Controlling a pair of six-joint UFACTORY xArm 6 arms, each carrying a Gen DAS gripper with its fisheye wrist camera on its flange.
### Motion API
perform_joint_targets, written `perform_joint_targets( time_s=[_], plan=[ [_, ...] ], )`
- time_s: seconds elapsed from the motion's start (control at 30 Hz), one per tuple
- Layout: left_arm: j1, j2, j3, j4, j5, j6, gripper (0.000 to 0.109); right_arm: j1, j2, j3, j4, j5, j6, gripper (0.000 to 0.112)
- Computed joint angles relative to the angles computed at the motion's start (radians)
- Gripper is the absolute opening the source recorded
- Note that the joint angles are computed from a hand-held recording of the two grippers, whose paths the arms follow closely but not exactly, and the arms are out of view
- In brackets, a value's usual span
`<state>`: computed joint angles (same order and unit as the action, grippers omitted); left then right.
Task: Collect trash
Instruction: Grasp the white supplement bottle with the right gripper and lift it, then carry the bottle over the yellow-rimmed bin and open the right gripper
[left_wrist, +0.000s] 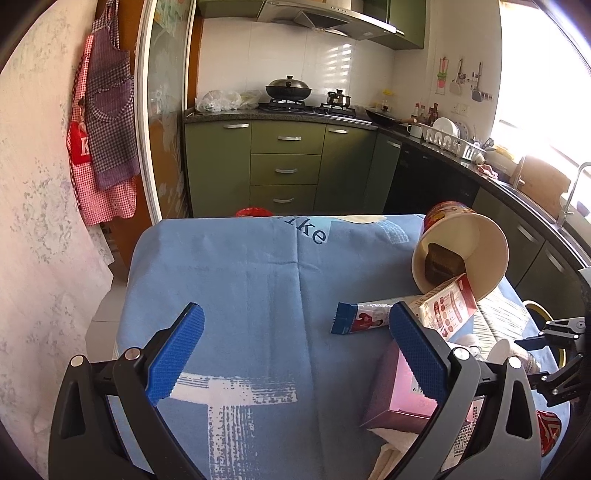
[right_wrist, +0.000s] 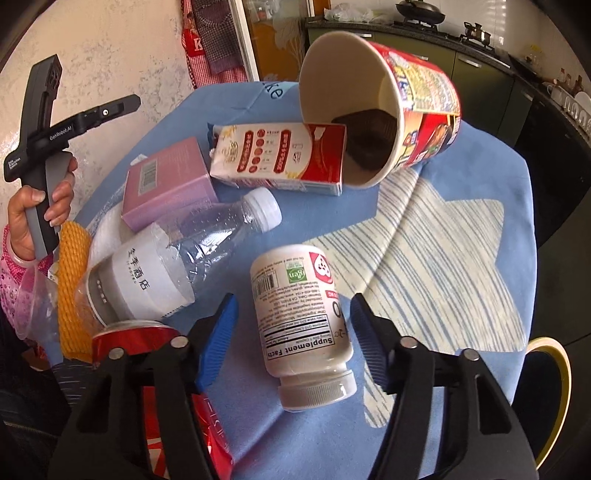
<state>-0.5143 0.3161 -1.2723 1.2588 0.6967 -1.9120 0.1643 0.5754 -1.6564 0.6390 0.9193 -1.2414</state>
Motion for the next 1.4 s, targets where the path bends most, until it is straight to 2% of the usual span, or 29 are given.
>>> perform_joint_targets(
  time_s=[0.2, 0.37, 0.53, 0.67, 0.83, 0.9, 1.03, 1.23, 1.27, 1.33, 1.4],
  plan=[
    [0.005, 0.000, 0.007, 0.011, -0.029, -0.007, 0.099, 0.013, 0.004, 0.006, -0.007, -0.011, 0.010, 0.047],
    [0.007, -0.004, 0.015, 0.017, -0.041, -0.018, 0.099, 0.016, -0.010, 0.032, 0.027, -0.035, -0.012, 0.045],
    [0.007, -0.002, 0.013, 0.023, -0.049, -0.022, 0.099, -0.018, -0.061, 0.065, 0.108, -0.041, -0.036, 0.045],
    [0.003, 0.001, 0.009, 0.028, -0.055, -0.019, 0.099, -0.068, -0.080, 0.059, 0.158, -0.070, -0.003, 0.045],
    [0.001, 0.000, 0.008, 0.037, -0.062, -0.020, 0.099, -0.156, -0.024, -0.021, 0.174, -0.155, 0.148, 0.045],
    [0.000, 0.002, 0.005, 0.039, -0.065, -0.017, 0.099, -0.192, 0.025, -0.068, 0.136, -0.197, 0.227, 0.045],
    [-0.004, 0.007, -0.002, 0.039, -0.067, -0.006, 0.099, -0.242, 0.180, -0.219, -0.053, -0.246, 0.461, 0.045],
    [-0.010, 0.014, -0.012, 0.042, -0.069, 0.009, 0.099, -0.287, 0.414, -0.487, -0.264, -0.179, 0.718, 0.045],
    [-0.010, 0.016, -0.015, 0.041, -0.070, 0.012, 0.099, -0.291, 0.431, -0.505, -0.275, -0.175, 0.734, 0.047],
    [-0.009, 0.019, -0.018, 0.038, -0.075, 0.018, 0.099, -0.296, 0.452, -0.524, -0.297, -0.182, 0.764, 0.061],
    [-0.009, 0.024, -0.022, 0.035, -0.081, 0.026, 0.099, -0.300, 0.445, -0.503, -0.299, -0.204, 0.771, 0.064]
  ],
)
